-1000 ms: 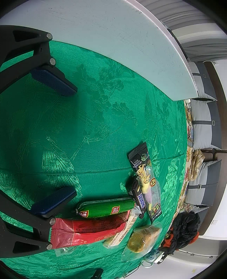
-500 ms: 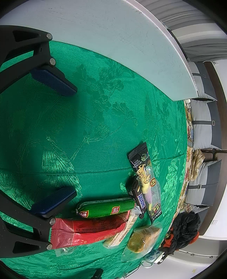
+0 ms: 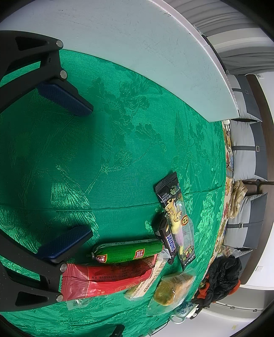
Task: Organize snacks
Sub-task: 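Grasp the red gold-printed snack packet with the left tool, then lift the red packet with the left tool and carry it away from the pile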
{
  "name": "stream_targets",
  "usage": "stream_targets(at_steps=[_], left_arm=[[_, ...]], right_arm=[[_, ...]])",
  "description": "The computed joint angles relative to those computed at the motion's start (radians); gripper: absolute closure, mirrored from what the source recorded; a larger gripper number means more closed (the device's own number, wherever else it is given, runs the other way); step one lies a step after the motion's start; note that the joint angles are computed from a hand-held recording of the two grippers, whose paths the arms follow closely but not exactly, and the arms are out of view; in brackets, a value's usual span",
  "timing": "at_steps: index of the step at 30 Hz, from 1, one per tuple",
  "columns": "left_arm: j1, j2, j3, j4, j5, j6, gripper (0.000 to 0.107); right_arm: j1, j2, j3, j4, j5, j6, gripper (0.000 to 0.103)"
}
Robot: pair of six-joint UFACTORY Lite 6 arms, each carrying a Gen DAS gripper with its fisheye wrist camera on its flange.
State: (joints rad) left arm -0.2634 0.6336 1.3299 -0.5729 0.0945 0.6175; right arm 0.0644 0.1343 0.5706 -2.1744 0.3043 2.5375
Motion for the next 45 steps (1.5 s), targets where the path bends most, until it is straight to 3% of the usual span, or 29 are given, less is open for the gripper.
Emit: stream_targets(at_steps=[8,12,17,22,25,27,30,32,35,37,45], left_arm=[[0.0,-0.003,-0.005,-0.005,-0.002,0.005,0.004],[0.004,-0.003,-0.012,-0.134,-0.009,0.134,0.004],[0.043,-0.014,0.025,-0.037,0.138,0.095,0.004],[0.099,-0.121,0.006,-0.406,0.275,0.375,0.005],[0.056,-0.111,0.108,-0.342,0.362,0.264,0.005],[-0.035,-0.072,0.193,-0.133,0.351,0.097,0.012],[-0.152,0.031,0.323,0.181,0.356,-0.122,0.031],[-0.201,0.132,0.46,0.371,0.423,-0.298,0.056],[-0.208,0.175,0.504,0.408,0.432,-0.357,0.095],[-0.178,0.156,0.48,0.283,0.449,-0.28,0.095],[0.01,-0.207,0.027,-0.089,0.314,0.024,0.095]], right_arm=[[-0.002,0.001,0.001,-0.005,-0.001,0.003,0.01],[0.0,0.0,0.0,-0.001,0.0,0.002,0.01],[-0.002,0.002,0.002,-0.004,-0.001,0.003,0.01],[-0.002,0.003,0.003,-0.006,-0.001,0.004,0.01],[0.0,0.003,0.002,-0.004,0.001,0.004,0.01],[0.0,0.003,0.003,-0.004,0.001,0.004,0.01],[0.0,0.004,0.003,-0.005,0.001,0.005,0.01],[-0.001,0.004,0.004,-0.006,0.0,0.005,0.01],[-0.001,0.004,0.003,-0.006,0.001,0.006,0.01],[-0.002,0.006,0.004,-0.01,0.001,0.009,0.01],[-0.002,0.006,0.004,-0.01,0.001,0.009,0.01]])
